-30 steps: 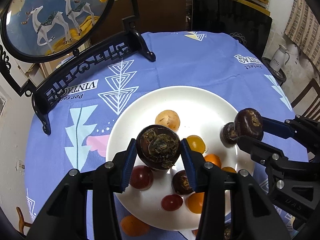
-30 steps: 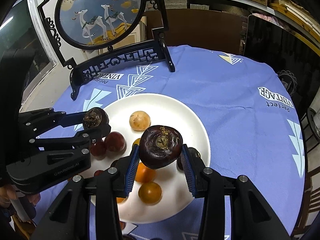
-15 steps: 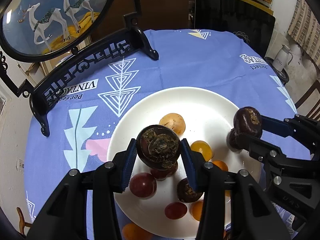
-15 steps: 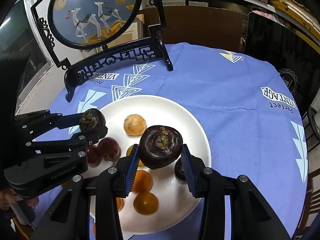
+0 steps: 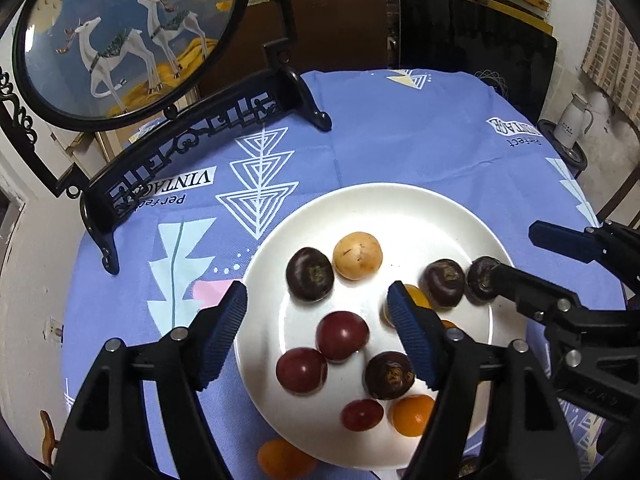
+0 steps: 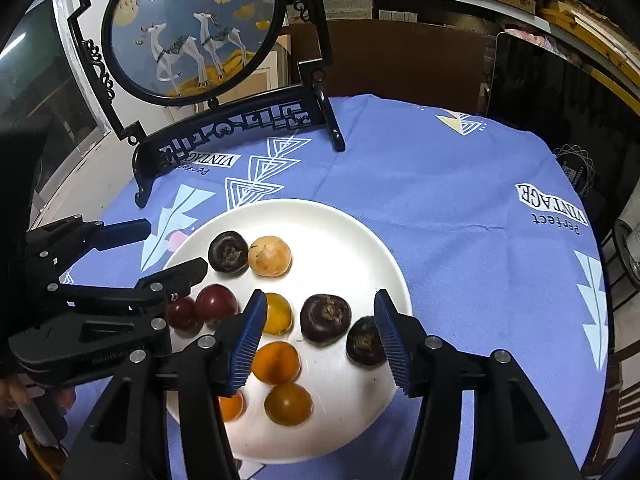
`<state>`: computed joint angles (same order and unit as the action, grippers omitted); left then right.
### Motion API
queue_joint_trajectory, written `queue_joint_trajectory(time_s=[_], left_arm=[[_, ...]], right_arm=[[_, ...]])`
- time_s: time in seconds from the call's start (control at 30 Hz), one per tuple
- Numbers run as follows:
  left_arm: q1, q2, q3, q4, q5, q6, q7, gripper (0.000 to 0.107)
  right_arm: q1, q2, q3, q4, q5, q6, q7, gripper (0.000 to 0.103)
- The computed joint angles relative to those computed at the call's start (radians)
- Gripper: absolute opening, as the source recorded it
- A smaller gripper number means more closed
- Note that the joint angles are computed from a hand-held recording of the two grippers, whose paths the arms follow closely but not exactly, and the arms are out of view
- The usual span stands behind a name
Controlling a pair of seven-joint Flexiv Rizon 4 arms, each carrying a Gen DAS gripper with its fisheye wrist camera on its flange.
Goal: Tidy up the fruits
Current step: 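Carry both water chestnuts onto the white plate and open both tools, then move both open tools back toward the remaining water chestnuts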
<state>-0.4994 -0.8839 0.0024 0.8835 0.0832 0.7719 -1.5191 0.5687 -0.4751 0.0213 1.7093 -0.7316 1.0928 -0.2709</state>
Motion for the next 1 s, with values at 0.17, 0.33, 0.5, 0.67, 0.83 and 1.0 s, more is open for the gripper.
queue_joint_trajectory(time_s=[0.17,0.33,0.5,0.67,0.83,1.0], left_arm=[[-0.002,0.040,-0.004,0.058,0.007,0.033,0.004,0.071],[-0.005,0.097,-0.009,0.144,0.016,0.087,0.006,0.071],[-0.008,0.161,0.000,0.250,0.042,0.160,-0.003,0.076],[0.035,0.251,-0.035,0.442,0.012,0.263,0.002,0.080],[0.102,0.328,-0.109,0.640,-0.093,0.330,0.066,0.080],[0.143,0.393,-0.165,0.811,-0.196,0.354,0.160,0.080]], right_arm=[[0.003,0.041,0.000,0.046,-0.023,0.006,0.038,0.057],[0.004,0.086,0.008,0.099,-0.066,0.014,0.098,0.059],[0.003,0.136,0.027,0.162,-0.125,0.011,0.156,0.062],[-0.012,0.192,0.078,0.261,-0.157,0.005,0.183,0.066],[-0.017,0.206,0.133,0.344,-0.097,0.018,0.188,0.066],[0.016,0.172,0.174,0.353,-0.007,-0.036,0.091,0.066]])
